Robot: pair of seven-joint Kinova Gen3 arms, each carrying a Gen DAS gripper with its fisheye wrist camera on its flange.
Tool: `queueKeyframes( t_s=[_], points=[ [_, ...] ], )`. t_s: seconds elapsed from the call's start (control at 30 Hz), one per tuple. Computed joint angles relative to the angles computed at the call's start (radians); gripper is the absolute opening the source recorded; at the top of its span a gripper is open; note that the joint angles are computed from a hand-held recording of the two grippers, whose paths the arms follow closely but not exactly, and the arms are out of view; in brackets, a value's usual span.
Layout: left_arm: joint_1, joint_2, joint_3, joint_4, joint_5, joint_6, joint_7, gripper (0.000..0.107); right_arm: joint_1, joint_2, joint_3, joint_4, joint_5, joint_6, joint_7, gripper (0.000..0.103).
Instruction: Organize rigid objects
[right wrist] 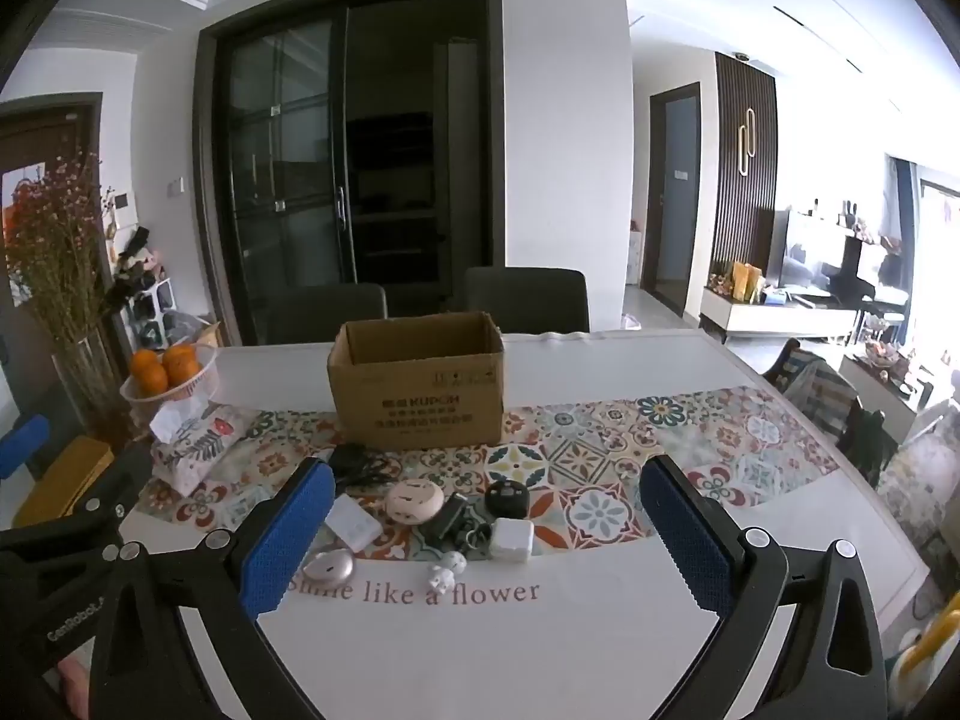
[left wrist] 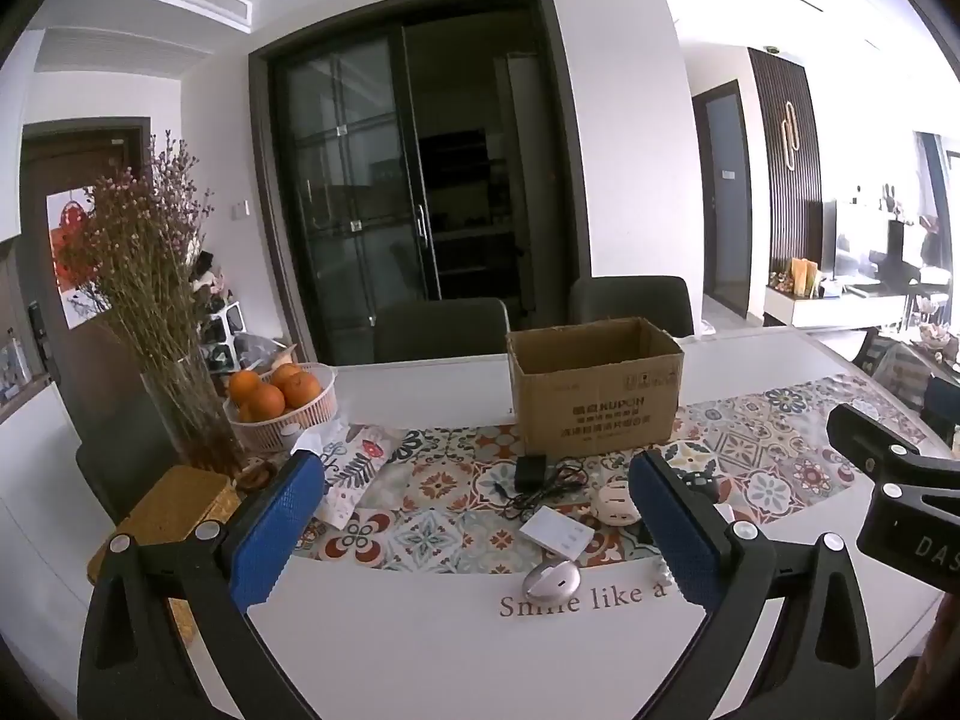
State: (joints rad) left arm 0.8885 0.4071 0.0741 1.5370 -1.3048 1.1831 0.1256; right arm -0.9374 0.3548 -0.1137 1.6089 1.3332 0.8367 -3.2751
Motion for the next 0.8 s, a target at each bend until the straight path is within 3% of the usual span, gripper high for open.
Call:
queueKeyframes(
  t_s=[0.8],
  points=[
    [-0.001,0.004,-0.003,-0.003,-0.001,-0.005,0.0,0.103,-0.001,0.006,0.006,-0.012,-0.008,-0.001,0.014,0.103]
  ],
)
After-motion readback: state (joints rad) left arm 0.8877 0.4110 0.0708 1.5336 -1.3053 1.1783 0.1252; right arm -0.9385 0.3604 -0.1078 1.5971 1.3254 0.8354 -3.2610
